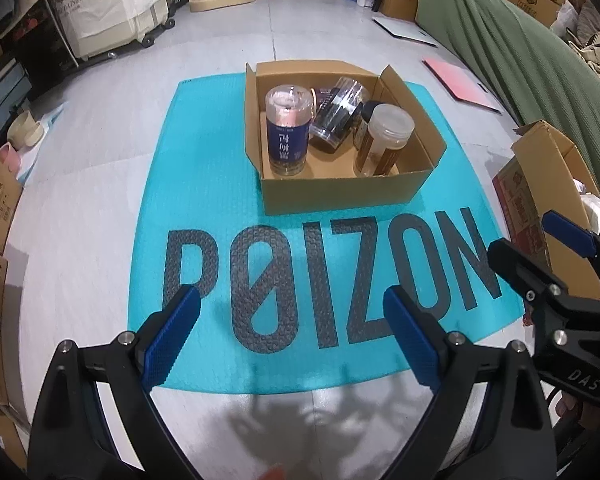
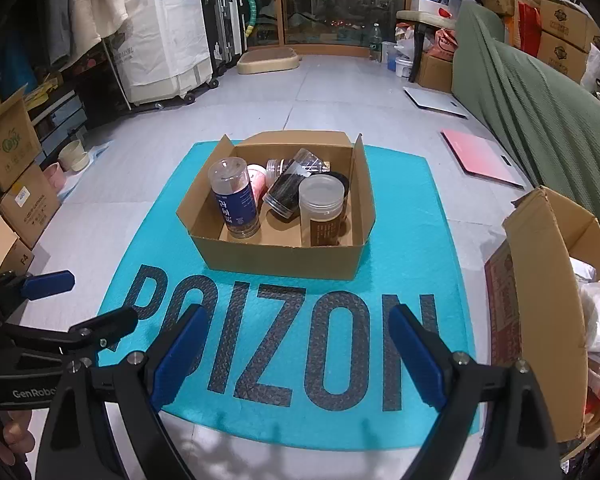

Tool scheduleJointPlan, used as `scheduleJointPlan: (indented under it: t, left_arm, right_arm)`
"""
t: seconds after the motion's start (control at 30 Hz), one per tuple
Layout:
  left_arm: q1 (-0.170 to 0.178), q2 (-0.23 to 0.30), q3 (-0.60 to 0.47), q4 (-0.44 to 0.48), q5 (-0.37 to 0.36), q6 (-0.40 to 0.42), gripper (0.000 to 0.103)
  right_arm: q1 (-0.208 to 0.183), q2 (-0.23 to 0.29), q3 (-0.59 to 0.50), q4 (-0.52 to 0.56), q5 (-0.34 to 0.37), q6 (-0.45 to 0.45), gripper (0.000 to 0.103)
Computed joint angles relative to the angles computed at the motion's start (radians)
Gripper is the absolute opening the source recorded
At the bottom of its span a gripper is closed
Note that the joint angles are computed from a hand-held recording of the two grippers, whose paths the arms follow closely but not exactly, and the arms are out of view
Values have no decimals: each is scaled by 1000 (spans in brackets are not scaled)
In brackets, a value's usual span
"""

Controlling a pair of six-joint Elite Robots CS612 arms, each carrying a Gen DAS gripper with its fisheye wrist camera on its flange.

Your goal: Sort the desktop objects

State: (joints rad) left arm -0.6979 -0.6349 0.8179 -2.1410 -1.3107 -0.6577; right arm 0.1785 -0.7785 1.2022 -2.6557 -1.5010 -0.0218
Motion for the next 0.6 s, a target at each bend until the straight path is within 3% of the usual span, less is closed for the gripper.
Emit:
scheduleJointPlan:
  t: [0.6]
  left_arm:
    - [-3, 3, -3, 17, 10, 18, 93]
  right_arm:
    - [4, 5, -8, 10, 10, -13, 92]
